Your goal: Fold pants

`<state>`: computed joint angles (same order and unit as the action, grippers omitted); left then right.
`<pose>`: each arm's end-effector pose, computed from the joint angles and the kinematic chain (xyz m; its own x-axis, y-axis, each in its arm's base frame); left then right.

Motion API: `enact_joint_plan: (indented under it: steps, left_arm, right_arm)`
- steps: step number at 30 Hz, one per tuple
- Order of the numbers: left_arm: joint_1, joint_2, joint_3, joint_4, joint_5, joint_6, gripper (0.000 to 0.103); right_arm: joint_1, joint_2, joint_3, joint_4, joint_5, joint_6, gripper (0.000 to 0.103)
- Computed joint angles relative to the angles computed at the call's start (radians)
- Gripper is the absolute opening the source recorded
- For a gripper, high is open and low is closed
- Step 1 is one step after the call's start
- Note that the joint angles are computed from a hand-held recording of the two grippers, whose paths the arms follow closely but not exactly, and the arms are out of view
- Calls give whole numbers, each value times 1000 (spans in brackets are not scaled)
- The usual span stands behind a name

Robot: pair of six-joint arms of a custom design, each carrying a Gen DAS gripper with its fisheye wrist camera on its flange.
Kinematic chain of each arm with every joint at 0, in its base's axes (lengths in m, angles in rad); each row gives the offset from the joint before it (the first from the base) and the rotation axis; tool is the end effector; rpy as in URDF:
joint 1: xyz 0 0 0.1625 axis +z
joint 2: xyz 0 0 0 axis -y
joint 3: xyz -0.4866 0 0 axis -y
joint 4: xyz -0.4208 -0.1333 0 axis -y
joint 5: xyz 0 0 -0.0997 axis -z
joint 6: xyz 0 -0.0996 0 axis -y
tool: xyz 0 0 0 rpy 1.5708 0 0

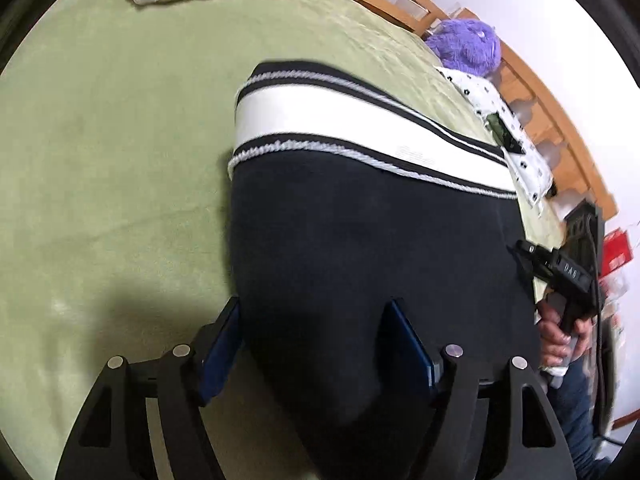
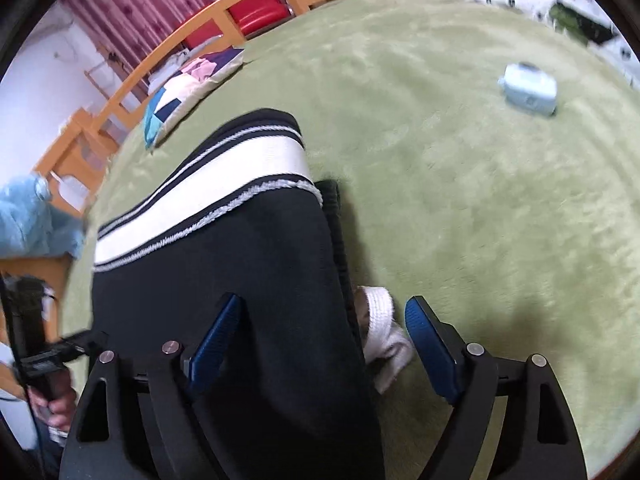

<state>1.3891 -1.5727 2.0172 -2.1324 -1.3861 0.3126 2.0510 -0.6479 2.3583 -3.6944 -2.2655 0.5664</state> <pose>0.0607 -0.5088 0.3826 -0.8685 0.4493 -0.2095 0.4693 0.8813 -0.0551 0.2702 -0.3683 0.0094 -0.9022 0.3288 0.2793 0.0723 0.7535 -0.6534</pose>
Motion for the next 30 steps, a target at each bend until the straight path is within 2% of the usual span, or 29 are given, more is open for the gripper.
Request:
enact_joint_plan:
  steps: [3,5,6,7,8,10,11,12,13,15,18,20,24,30]
  left_arm:
    - [8,13,3,-10,-31,-16,70]
    - [0,15,12,-27,-29,-12,64]
    - [-4,11,18,-37,-25,-9,57]
    - [-3,5,18,-36,-24,4,48]
    - [-3,3,16,-40,-29,19,43]
    - [-13,-2,9,-36,-48,28,27]
    - [-5,-5,-6,-20,-68,30,25]
    - [-1,-11,-18,-5,-95,22,23]
    - [-3,-13,-21,-2,-101,21,22]
    - [-18,-30,-19,5,-101,35,21]
    - [-22,-47,-45,42,-119,54,20]
    - [-17,-58,-72,58,-111,72,19]
    - [6,-68,-145,88,-82,109,19]
    - [68,-62,-282,91,-7,193,19]
  right_arm:
    - [-17,12,10,-55,40,-12,81]
    - [-37,24,19,-114,103,-23,70]
    - [-51,34,25,-160,153,-25,59]
    - [-55,39,25,-170,161,-15,59]
    - [-47,40,20,-160,145,-12,58]
    - [-27,47,9,-168,118,-5,48]
    - [-11,49,4,-177,99,13,45]
    - [6,45,1,-171,80,22,37]
    - [27,37,-7,-155,58,35,31]
    - [71,21,-26,-119,16,66,27]
    - [148,13,-89,0,-85,119,25]
    - [183,19,-135,68,-120,145,24]
    - [221,60,-209,102,-106,157,23]
    - [230,174,-372,122,6,108,20]
